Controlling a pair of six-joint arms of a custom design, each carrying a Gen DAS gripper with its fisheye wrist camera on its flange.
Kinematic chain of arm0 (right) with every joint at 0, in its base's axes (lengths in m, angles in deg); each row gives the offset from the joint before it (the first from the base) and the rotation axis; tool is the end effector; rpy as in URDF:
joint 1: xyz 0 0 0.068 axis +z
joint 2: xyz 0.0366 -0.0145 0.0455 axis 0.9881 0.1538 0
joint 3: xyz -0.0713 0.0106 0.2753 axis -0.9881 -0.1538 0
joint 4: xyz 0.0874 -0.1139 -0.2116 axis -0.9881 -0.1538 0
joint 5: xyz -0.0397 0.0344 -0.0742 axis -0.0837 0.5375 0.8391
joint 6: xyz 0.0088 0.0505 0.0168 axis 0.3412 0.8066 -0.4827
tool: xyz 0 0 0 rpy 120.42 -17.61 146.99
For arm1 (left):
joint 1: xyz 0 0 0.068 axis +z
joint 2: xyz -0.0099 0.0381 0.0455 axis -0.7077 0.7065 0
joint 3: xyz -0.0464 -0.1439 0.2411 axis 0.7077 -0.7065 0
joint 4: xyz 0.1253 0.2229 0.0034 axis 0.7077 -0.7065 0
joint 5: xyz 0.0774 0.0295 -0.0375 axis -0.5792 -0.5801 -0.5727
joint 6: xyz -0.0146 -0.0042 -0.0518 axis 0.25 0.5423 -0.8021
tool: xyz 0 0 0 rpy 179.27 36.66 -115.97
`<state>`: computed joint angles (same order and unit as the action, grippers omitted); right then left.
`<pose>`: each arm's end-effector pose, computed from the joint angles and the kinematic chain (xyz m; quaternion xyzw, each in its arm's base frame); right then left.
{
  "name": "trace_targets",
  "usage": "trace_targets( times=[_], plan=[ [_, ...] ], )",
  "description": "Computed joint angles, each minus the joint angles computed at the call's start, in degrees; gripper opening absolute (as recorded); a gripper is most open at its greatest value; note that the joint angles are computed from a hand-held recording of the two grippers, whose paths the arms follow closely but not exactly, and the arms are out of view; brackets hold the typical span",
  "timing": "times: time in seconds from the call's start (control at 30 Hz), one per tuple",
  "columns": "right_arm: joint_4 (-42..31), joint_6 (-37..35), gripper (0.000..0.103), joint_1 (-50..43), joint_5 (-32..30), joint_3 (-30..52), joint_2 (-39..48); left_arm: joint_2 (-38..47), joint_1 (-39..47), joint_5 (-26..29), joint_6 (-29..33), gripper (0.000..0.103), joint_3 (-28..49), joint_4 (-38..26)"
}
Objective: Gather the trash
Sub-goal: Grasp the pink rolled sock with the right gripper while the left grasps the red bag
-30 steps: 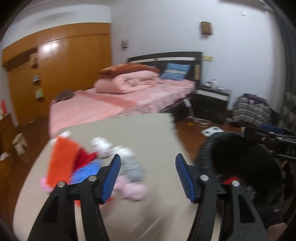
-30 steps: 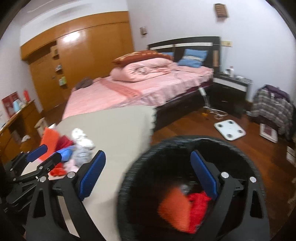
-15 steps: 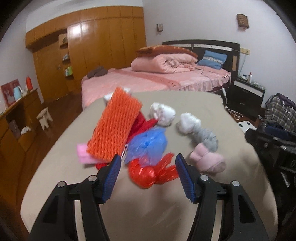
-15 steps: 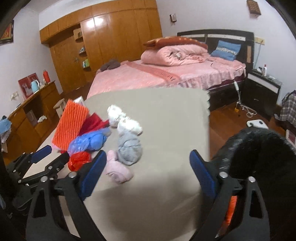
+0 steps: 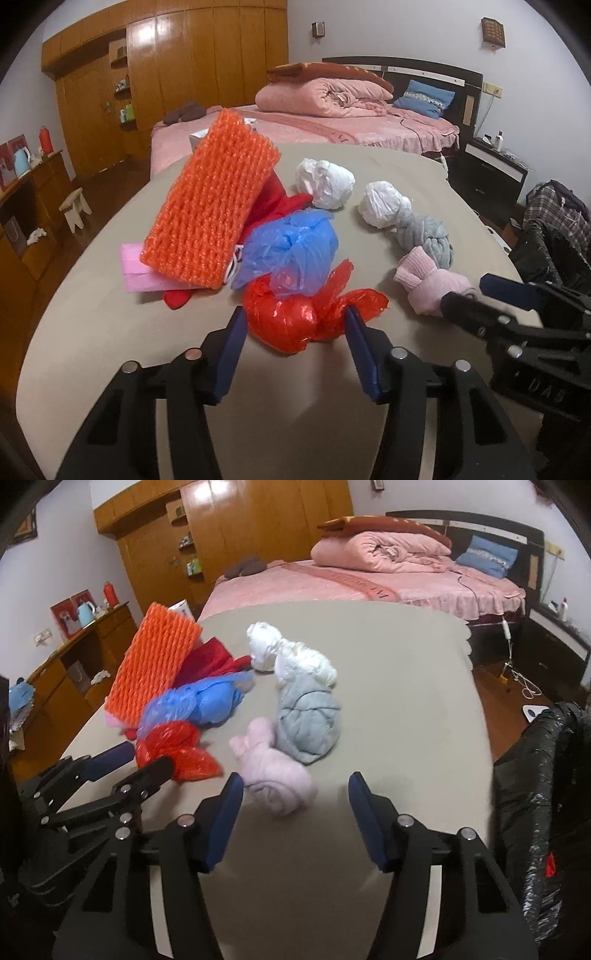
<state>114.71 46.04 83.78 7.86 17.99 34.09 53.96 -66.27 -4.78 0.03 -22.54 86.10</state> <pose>0.2893 0.0253 0.0348 -0.1383 0.9128 0.1455 0.3556 0.2575 -0.0890 0.0484 -0.0087 0.9172 0.0095 0.3982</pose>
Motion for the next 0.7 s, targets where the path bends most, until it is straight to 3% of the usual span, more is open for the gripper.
trace_targets(
  times=[0.1,0.37,0.53,0.67,0.7],
  plan=[
    [-1.3,-0.1,0.055,0.8,-0.1,1.2,0.7,-0.3,0.1,-0.1,0.3,0.053,-0.7,1.0],
    [-5.1,-0.9,0.036,1.1,-1.5,3.6,1.2,-0.9,0.4,-1.0,0.9,0.054,-0.7,0.8],
    [-5.5,-2.1,0.036,-0.6,-2.8,1.3,-1.6,-0.3,-0.8,-1.2,1.3,0.059,0.7,-0.3],
    [-5.9,-3.2,0.036,-2.6,-3.7,-0.7,-3.9,0.4,-1.6,-1.5,1.0,0.059,2.3,-2.2],
    [-6.2,-3.3,0.036,-3.2,-3.9,-0.9,-4.2,0.8,-1.8,-1.7,0.7,0.055,2.8,-2.8]
  ],
)
